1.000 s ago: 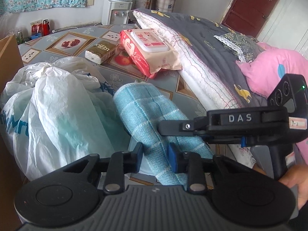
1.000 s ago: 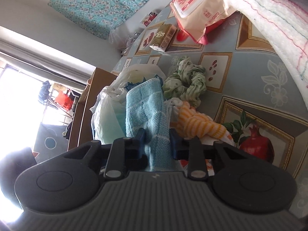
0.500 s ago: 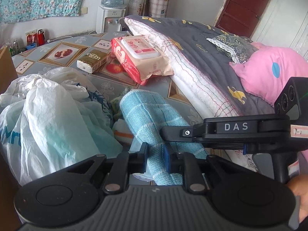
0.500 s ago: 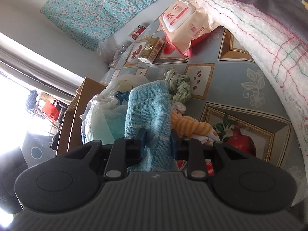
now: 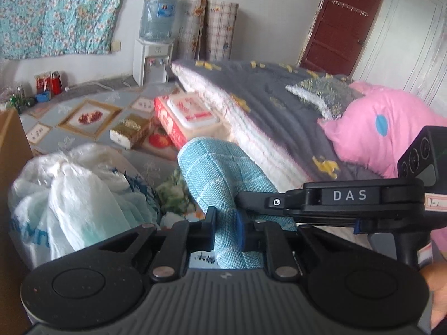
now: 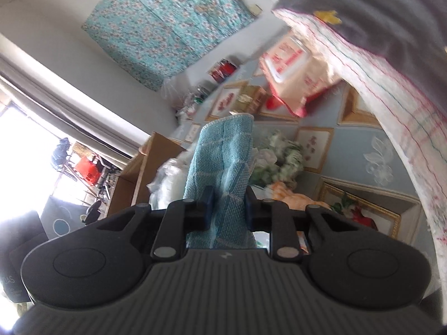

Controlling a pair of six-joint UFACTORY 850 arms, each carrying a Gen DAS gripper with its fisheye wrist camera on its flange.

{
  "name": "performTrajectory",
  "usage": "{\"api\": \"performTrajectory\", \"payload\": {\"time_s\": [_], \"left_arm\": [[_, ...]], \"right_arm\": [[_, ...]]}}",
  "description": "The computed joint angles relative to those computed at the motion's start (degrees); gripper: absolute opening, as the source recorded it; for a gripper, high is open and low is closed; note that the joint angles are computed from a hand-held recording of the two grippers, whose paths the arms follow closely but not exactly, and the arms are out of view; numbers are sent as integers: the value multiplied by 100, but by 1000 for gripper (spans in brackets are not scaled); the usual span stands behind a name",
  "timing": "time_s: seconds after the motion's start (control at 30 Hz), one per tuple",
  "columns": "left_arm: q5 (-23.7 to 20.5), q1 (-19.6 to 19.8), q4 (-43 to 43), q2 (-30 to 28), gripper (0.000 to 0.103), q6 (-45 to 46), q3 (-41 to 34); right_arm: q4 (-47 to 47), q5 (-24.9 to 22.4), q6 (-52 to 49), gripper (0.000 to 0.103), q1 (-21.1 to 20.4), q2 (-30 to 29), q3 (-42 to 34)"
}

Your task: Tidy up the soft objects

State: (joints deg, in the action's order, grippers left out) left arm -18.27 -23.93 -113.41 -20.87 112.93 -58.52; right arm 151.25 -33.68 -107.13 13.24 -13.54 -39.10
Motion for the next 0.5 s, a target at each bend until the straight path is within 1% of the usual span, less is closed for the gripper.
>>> {"api": "performTrajectory", "payload": {"time_s": [0.1, 0.23, 0.33, 0.43, 0.5], "left_arm": [[-84, 109, -602, 321, 15, 646, 163], [-211, 436, -756, 713, 15, 827, 303], [-163, 741, -671, 958, 16, 801, 368], [9, 1076, -620, 1099, 16, 887, 383], [120, 1348, -89, 1093, 16, 366, 303]], "right_arm": [[27, -111, -121, 20, 77, 112, -122], [-176, -239, -110, 20, 241, 56, -532], [-517, -271, 85, 20, 422, -226, -1067], [-1017, -190, 499, 20, 642, -696, -1793], [-1487, -87, 989, 20, 793, -1083, -2357]]}}
